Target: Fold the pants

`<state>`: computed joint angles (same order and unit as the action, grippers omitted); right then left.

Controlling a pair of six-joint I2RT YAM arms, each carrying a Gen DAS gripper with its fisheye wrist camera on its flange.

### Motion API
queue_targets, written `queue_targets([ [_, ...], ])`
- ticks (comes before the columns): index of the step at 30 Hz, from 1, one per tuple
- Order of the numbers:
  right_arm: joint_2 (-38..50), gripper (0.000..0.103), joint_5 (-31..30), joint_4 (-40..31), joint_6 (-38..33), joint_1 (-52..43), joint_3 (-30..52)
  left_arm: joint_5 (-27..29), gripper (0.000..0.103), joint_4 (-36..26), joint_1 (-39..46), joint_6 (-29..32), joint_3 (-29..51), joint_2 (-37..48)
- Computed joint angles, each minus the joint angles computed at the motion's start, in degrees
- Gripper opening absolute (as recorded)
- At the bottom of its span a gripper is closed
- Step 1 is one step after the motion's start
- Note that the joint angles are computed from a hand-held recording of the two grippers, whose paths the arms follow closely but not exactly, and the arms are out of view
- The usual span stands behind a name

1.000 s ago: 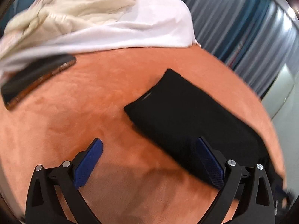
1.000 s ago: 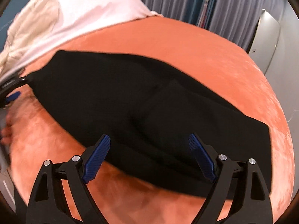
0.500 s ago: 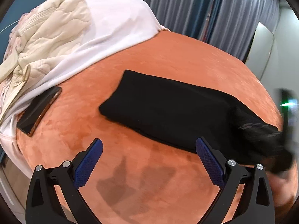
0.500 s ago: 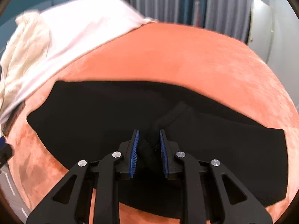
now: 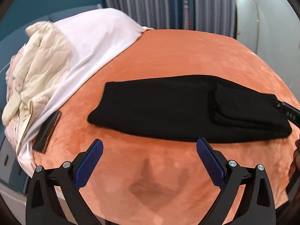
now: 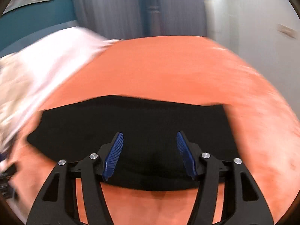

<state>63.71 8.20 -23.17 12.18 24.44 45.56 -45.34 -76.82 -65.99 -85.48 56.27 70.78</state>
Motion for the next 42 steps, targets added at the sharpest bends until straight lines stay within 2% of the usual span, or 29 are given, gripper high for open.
queue_targets([
  [3, -0.60, 0.058, -3.45, -0.51, -1.04, -13.26, -2.85, 0.24, 0.097, 0.25, -1.98, 0.03, 3.38, 4.11],
  [6, 1.55, 0.059, -0.94, 0.20, -2.58, -16.28, -4.32, 0.99, 0.097, 0.80, -3.40, 0.24, 6.88, 8.33],
  [8, 6.92, 0.059, 3.02, 1.34, -4.39, -11.96, -2.91, 1.31, 0.097, 1.05, -3.86, 0.69, 8.52, 10.16],
  [10, 9.13, 0.059, 14.29, 3.17, -4.97, -3.63, -3.66, 1.57, 0.097, 0.89, -4.31, 1.12, 10.44, 12.18],
  [11, 9.53, 0.059, 17.84, 3.06, -4.84, -0.68, -3.76, 1.61, 0.097, 0.62, -4.71, 1.23, 11.30, 13.05],
  [13, 9.05, 0.059, 20.59, 1.01, -3.08, 3.52, -2.75, 1.68, 0.097, 0.06, -5.33, 1.21, 12.07, 14.01],
  [15, 5.12, 0.060, 19.28, 0.31, -0.31, 4.27, -2.24, 1.83, 0.097, -0.35, -5.83, 0.97, 12.26, 14.53],
  [17, 4.77, 0.072, 19.88, -0.68, 1.34, 5.95, 0.35, 2.73, 0.097, 0.17, -5.80, 0.77, 11.23, 14.34],
  [20, 10.56, 0.073, 17.05, -0.17, 0.15, 7.75, 5.27, 4.52, 0.097, 2.43, -5.22, 0.70, 8.22, 12.52],
  [22, 19.00, 0.072, 16.39, 0.26, -1.57, 9.14, 8.47, 5.49, 0.097, 3.39, -4.96, 0.37, 6.40, 11.21],
  [23, 23.19, 0.066, 15.23, -0.66, -1.33, 10.14, 9.94, 6.00, 0.097, 3.99, -4.95, 0.25, 5.06, 10.26],
  [24, 25.54, 0.064, 15.20, -0.68, -1.51, 10.62, 11.02, 6.25, 0.097, 4.20, -4.96, 0.20, 4.18, 9.56],
  [25, 25.74, 0.064, 19.85, 1.36, -1.60, 13.29, 10.22, 6.33, 0.097, 4.02, -5.09, 0.05, 3.20, 8.77],
  [26, 25.85, 0.064, 21.84, 2.04, -2.57, 14.78, 10.18, 6.17, 0.097, 3.79, -5.13, 0.01, 2.61, 8.34],
  [29, 27.05, 0.064, 20.66, 1.93, -1.25, 16.93, 13.20, 5.84, 0.097, 2.73, -4.86, -0.58, 1.37, 7.32],
  [30, 28.91, 0.064, 20.86, 0.93, 0.35, 17.06, 15.34, 5.78, 0.097, 3.07, -4.58, -0.18, 0.92, 6.65],
  [31, 31.77, 0.065, 18.20, -0.22, 1.33, 16.70, 17.97, 5.82, 0.097, 3.55, -4.31, 0.25, 0.36, 5.90],
  [32, 34.21, 0.060, 15.27, -1.37, 1.80, 16.51, 19.73, 5.90, 0.097, 4.10, -4.00, 0.55, -0.23, 5.11],
  [33, 36.48, 0.061, 16.33, -1.68, 2.23, 17.80, 21.21, 5.89, 0.097, 4.82, -3.79, 1.01, -0.89, 4.19],
  [34, 37.14, 0.056, 18.65, -0.48, 1.17, 18.85, 21.25, 5.88, 0.097, 5.34, -3.67, 1.40, -1.33, 3.63],
  [35, 37.99, 0.043, 19.80, -1.16, -0.82, 20.76, 22.57, 5.87, 0.097, 5.60, -3.53, 1.64, -1.55, 3.37],
  [37, 38.00, 0.040, 18.82, -2.28, -3.19, 21.28, 23.76, 5.99, 0.097, 6.19, -3.19, 2.39, -2.19, 2.81],
  [38, 36.72, 0.040, 16.85, -1.73, -3.75, 20.54, 23.59, 6.05, 0.097, 6.31, -2.91, 2.69, -2.56, 2.52],
  [40, 34.59, 0.040, 9.60, -2.04, 0.47, 17.06, 24.38, 6.17, 0.097, 6.30, -2.43, 2.64, -3.01, 2.07],
  [42, 36.38, 0.040, 5.10, -3.01, 1.19, 13.44, 27.54, 6.32, 0.097, 6.41, -1.88, 2.83, -3.47, 1.06],
])
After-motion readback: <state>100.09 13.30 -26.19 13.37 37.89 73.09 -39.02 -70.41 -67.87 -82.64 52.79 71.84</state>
